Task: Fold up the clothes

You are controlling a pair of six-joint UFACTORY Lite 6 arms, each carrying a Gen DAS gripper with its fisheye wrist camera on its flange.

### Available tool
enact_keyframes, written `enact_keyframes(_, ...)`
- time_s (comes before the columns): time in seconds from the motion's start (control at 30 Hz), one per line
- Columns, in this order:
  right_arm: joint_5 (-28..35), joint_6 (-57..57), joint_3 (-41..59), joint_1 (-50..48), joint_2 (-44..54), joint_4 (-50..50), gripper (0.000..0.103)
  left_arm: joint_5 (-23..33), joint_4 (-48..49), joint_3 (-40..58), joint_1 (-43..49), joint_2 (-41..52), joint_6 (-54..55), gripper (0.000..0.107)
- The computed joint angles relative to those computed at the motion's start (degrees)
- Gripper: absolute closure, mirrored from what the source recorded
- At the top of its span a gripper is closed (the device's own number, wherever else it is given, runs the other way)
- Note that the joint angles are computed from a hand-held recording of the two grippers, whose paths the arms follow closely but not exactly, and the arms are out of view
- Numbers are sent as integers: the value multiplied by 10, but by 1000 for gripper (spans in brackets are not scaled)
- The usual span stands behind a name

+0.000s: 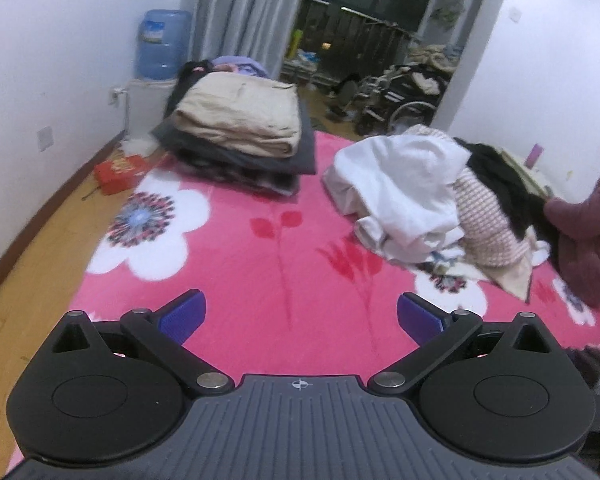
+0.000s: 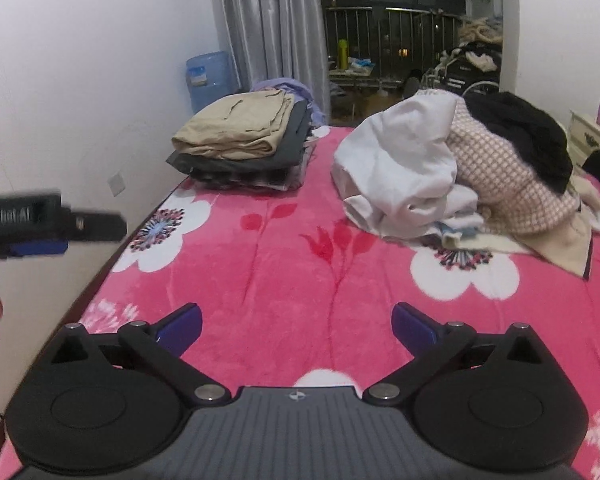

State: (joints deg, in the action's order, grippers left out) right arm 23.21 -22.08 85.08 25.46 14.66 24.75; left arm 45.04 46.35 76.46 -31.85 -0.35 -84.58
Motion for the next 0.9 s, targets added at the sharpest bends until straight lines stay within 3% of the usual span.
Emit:
enact_keyframes(0.27,-4,-4,-10,32,-16,35,0,67,48,-65,-40,-52,-84,4)
enact_keyframes(0.5,3,78,36,73,12,-42,0,197,123,-62,-86,-14,-72,4)
enact_keyframes(0.6,11,117,56,89,26,-78,0,220,153,-83,-107,-19,-77,4)
enact_keyframes(0.9,6,223,63,121,32,-196,0,221,117,-93,-92,-24,-81,4)
